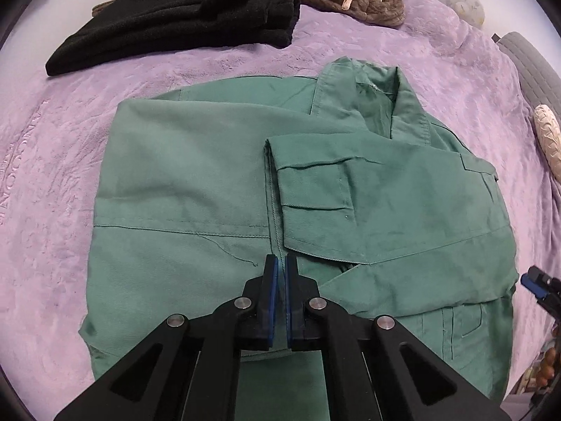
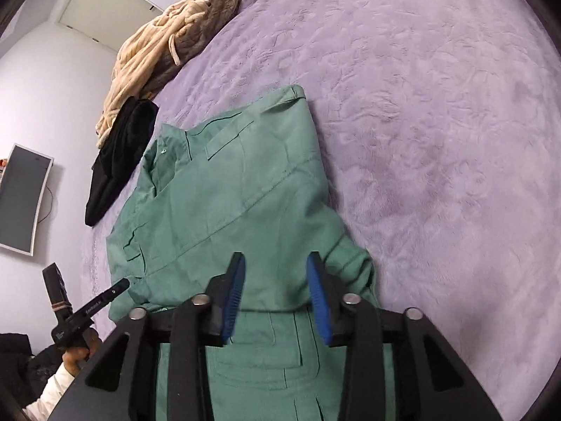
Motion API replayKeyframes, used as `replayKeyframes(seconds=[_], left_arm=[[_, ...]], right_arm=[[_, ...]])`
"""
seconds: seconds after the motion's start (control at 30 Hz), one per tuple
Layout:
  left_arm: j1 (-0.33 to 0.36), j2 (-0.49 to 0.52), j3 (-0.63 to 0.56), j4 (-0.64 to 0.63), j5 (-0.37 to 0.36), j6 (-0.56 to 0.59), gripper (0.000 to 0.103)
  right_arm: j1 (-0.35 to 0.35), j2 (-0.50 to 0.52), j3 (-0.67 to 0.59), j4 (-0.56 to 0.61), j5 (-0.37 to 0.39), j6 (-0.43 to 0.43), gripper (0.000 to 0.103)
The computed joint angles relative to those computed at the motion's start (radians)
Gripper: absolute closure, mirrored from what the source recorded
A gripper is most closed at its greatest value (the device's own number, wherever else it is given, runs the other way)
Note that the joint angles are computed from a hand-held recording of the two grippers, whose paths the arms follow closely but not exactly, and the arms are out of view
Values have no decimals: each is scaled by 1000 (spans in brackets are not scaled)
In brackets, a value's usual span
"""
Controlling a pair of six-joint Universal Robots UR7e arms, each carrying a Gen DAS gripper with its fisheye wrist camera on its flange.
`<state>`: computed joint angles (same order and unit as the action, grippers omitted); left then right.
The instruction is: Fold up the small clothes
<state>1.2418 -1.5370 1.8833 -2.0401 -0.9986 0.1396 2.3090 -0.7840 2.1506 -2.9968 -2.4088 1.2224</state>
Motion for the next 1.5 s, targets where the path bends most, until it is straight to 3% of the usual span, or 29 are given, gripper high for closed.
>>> replayKeyframes(seconds=[0.1,0.2,0.33,0.47,0.63,0.83,1.13,1.17,1.2,1.23,1.3,1.4,1.47,1.5], left_arm=[[3,9,2,-5,38,-25,99],[6,10,-2,-1,76,-55,99],[2,-14,-4,33,106,-69,99],[-17,-56,9,100,132,-77,99],[-39,-112,14,226,114,-143,99],[-83,-189,37,359,120,-204,99],[-123,-288,47,551,124,-267,98],[-127,-299,46,572,124,-276,80],[-131,-307,45,591,126,-288,54],[-141,-320,48,610,139,-311,1],[-171,-362,66,609,168,-314,1],[-179,-379,59,650,154,-321,1],[-183,-388,54,673,147,-331,1],[-187,-393,53,684,149,-336,1]], right_arm=[[-62,-3,-7,126,30,29,83],[-79,-1,52,-12,51,41,87],[-41,-22,70,-31,62,80,79],[9,-29,35,62,80,139,48],[64,4,0,92,121,208,48],[115,39,-50,157,167,273,41],[184,78,-123,246,196,369,37],[189,81,-129,255,199,375,37],[196,85,-138,266,201,383,37],[200,86,-143,275,202,388,37],[211,89,-158,301,202,402,37],[226,91,-176,329,198,416,36],[244,95,-199,365,176,422,23],[254,98,-210,378,162,422,23]])
